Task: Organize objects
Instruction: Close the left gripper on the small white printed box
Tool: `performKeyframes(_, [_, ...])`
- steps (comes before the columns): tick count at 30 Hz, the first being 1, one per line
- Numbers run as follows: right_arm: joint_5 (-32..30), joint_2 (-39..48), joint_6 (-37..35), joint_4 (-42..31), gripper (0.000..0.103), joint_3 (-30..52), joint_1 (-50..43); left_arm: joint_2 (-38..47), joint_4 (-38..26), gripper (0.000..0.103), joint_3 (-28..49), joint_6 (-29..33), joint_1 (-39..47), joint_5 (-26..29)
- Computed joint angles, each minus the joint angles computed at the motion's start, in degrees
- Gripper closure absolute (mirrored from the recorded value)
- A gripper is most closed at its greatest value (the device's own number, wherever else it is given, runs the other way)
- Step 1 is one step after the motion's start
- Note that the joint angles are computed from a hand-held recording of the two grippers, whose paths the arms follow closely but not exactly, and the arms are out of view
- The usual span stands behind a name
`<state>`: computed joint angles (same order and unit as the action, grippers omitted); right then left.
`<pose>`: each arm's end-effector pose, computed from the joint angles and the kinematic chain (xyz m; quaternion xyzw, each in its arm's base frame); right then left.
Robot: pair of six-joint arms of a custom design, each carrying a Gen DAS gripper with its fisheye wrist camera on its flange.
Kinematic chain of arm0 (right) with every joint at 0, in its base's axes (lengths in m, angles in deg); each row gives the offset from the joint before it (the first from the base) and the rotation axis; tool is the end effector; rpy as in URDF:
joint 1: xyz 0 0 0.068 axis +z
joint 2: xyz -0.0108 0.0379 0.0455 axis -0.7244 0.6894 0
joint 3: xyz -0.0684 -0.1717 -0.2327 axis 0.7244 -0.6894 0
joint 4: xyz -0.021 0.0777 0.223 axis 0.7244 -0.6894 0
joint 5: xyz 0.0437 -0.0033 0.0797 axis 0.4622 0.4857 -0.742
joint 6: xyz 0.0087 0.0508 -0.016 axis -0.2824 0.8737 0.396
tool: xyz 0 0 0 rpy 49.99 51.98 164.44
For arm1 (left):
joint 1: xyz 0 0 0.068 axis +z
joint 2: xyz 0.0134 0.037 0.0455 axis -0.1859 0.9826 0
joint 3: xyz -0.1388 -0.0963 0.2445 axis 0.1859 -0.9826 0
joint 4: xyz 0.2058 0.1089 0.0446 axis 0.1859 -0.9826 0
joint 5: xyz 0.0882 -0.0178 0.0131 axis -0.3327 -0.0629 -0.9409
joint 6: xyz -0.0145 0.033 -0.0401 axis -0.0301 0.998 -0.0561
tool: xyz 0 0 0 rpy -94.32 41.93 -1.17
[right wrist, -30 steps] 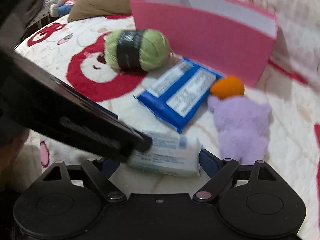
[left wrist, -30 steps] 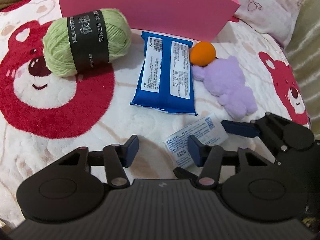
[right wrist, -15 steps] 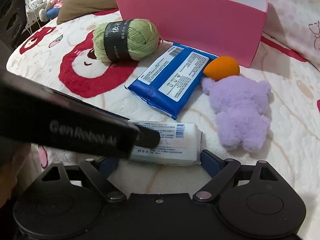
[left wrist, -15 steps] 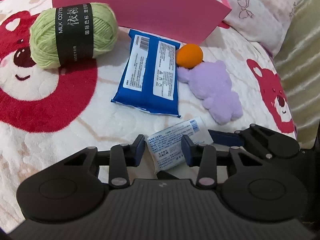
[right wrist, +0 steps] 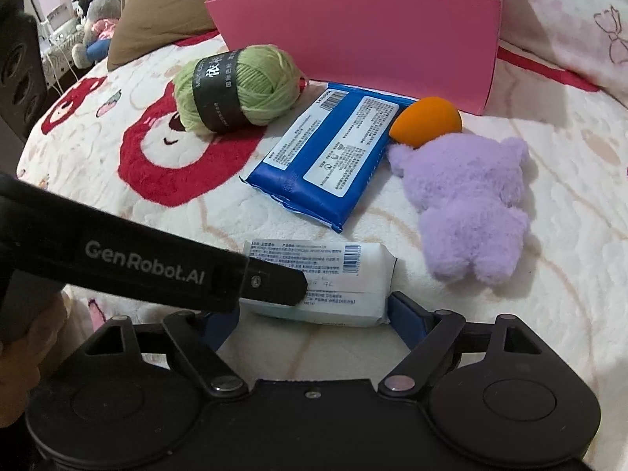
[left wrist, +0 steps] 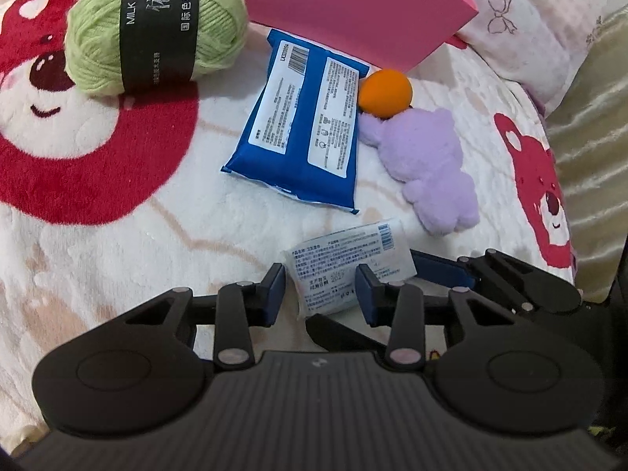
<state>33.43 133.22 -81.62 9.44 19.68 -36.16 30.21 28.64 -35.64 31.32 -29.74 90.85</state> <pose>0.2005 0.0489 0.1756 -0.2474 0.9234 0.1624 0.2444 0.1878 -0.0717 0.1263 -0.1172 0.9480 -0.2081 0.2103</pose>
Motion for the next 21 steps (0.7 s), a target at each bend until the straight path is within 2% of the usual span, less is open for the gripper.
performKeyframes(3, [-1.9,-0.6,0.1,0.8,0.018,-0.9,-1.3,0.4,0.4,0.066,0.3,-1.0,-0.8,-0.6])
performKeyframes(6, [-0.9,-2.5,-0.9,2.4,0.025,-2.9,-0.9,0.4,-0.6,0.067,1.3,-0.8,-2.3,-2.2])
performKeyframes(8, [-2.9,-2.7,-0.6,2.6,0.027,-3.1,-2.8,0.1,-1.1,0.066,1.6,-1.4,-3.1,-2.9])
performKeyframes(10, [-6.2,-2.2,-0.2,2.1,0.028,-2.7,-5.8,0.1,-0.3,0.066,1.4,-2.3,-3.7,-2.8])
performKeyframes(12, [-7.6,-1.6,0.1,2.2,0.028,-2.4,-7.4,-0.1,-0.6,0.066,1.8,-2.2,-5.7,-5.0])
performKeyframes(18, [-6.4,-2.3,-0.3,2.8,0.025,-3.7,-6.2,-0.8,-1.1,0.062,1.6,-0.9,-9.5,-8.7])
performKeyframes(21, [-6.8,-2.3,-0.3,3.0,0.022,-3.8,-6.0,-1.8,-1.0,0.061,1.0,-0.5,-9.0,-8.0])
